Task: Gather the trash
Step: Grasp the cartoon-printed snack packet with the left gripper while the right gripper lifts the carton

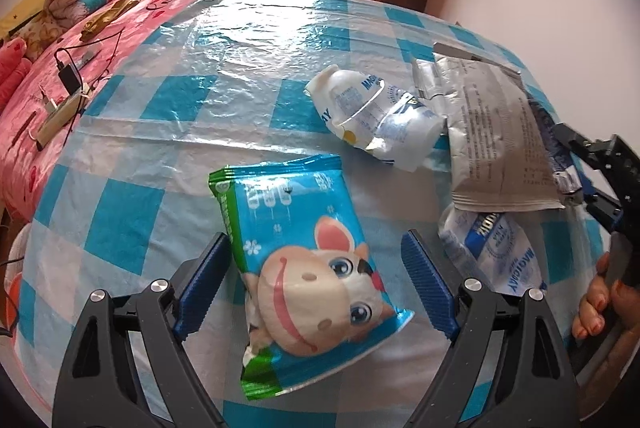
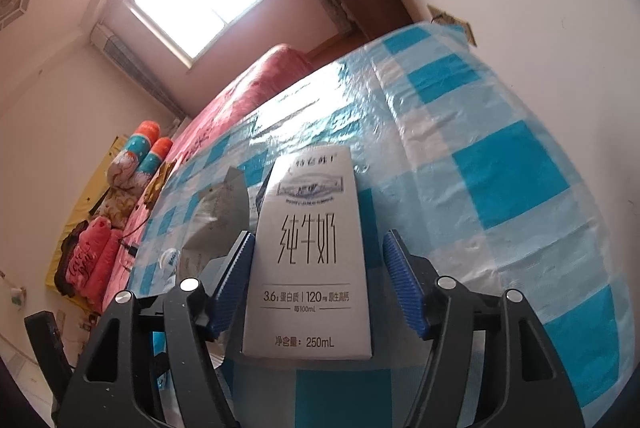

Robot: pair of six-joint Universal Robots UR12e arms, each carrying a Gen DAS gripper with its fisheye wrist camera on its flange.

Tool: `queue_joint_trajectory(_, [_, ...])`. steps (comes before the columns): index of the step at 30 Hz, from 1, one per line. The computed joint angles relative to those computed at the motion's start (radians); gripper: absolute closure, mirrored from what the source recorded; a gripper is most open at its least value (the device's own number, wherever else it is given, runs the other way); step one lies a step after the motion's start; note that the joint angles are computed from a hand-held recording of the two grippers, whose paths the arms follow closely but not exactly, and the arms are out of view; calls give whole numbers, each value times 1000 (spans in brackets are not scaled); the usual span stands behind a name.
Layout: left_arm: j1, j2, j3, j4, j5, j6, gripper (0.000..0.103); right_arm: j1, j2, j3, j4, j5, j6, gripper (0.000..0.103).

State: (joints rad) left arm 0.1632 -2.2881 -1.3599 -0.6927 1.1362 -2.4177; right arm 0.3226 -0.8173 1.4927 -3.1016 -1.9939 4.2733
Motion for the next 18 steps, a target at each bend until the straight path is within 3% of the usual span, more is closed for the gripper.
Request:
queue_joint_trajectory(3, [5, -3, 7, -18, -22, 7, 19, 5, 2, -8, 7, -13, -20, 37])
queue_joint_trajectory(6, [9, -6, 13, -11, -26, 9, 37, 8, 4, -16, 29, -26, -34, 37])
queue_joint_trajectory(9, [19, -17, 47, -79, -70, 0, 50, 13, 8, -38, 69, -47, -61, 41])
queue_joint_trajectory(11, [24, -20, 56, -102, -91, 7, 53, 16, 12, -58, 115, -53, -80, 45])
queue_joint_trajectory(18, [32, -20, 57, -111, -123, 55, 59, 16, 12, -53, 100, -60, -81, 48])
